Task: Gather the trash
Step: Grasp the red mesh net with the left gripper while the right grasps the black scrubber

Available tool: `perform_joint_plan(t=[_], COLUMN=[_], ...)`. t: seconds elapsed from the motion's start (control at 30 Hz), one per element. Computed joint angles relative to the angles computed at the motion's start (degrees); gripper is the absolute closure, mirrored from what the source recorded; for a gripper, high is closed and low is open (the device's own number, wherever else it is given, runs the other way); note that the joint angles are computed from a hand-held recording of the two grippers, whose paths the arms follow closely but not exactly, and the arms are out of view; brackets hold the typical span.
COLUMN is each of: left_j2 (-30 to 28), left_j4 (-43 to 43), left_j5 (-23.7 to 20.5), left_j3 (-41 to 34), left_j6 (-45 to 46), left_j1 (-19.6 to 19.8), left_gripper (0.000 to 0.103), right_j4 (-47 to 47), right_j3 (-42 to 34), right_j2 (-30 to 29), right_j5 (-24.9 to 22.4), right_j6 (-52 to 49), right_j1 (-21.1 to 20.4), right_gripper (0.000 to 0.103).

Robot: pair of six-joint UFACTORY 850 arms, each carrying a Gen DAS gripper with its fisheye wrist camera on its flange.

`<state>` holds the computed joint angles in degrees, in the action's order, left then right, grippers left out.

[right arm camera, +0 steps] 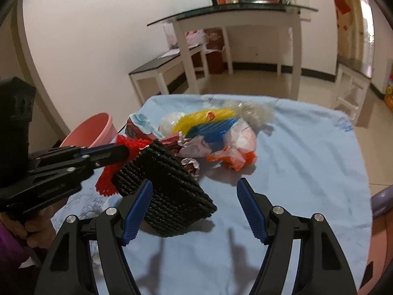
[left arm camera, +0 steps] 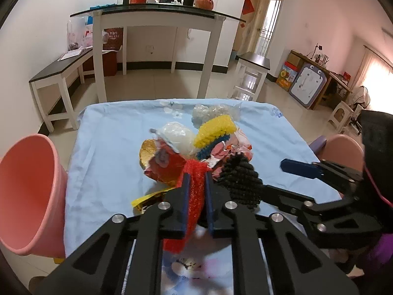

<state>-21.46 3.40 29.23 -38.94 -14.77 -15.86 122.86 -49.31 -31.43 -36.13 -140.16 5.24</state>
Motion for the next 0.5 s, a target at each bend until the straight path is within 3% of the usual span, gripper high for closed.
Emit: perform_joint_plan(t=[0.07,0.3,0.37,0.43,0.5], left_j2=[0.42,1.39,1.81,2.2,2.69], left_j4=[-0.71,0.2,-0.12,-0.33,-0.17], left_j5=[0.24,0.36,0.39,0.53,0.77], left_j3=[0.54,1.9,2.29,2.68,3.11], left_j6=[0.68,-1.05,-1.01,-1.05,-1.37], left_j1=[0.12,0.81,0.94,1.15,1.44], left_gripper=[0.092,0.093,0.093,0.093,0.093], right_j4=[-4.13,-9.61,-12.17,-16.13,-16.06], right_j3=[-1.32,-4.81,-5.53,-6.03,-5.12], right_j2=[-1.08,-3.98,-4.53,-4.91,-4.32], right_j5=[-0.11,1.29,1.25,0.61,0.27], right_j6=[3.43,7.63,9.84,13.29,12.8], right_j1=[-0.01,1.01,0.96,0.76,0.58], right_gripper=[0.038,0.039,0.053,0.074,0.085])
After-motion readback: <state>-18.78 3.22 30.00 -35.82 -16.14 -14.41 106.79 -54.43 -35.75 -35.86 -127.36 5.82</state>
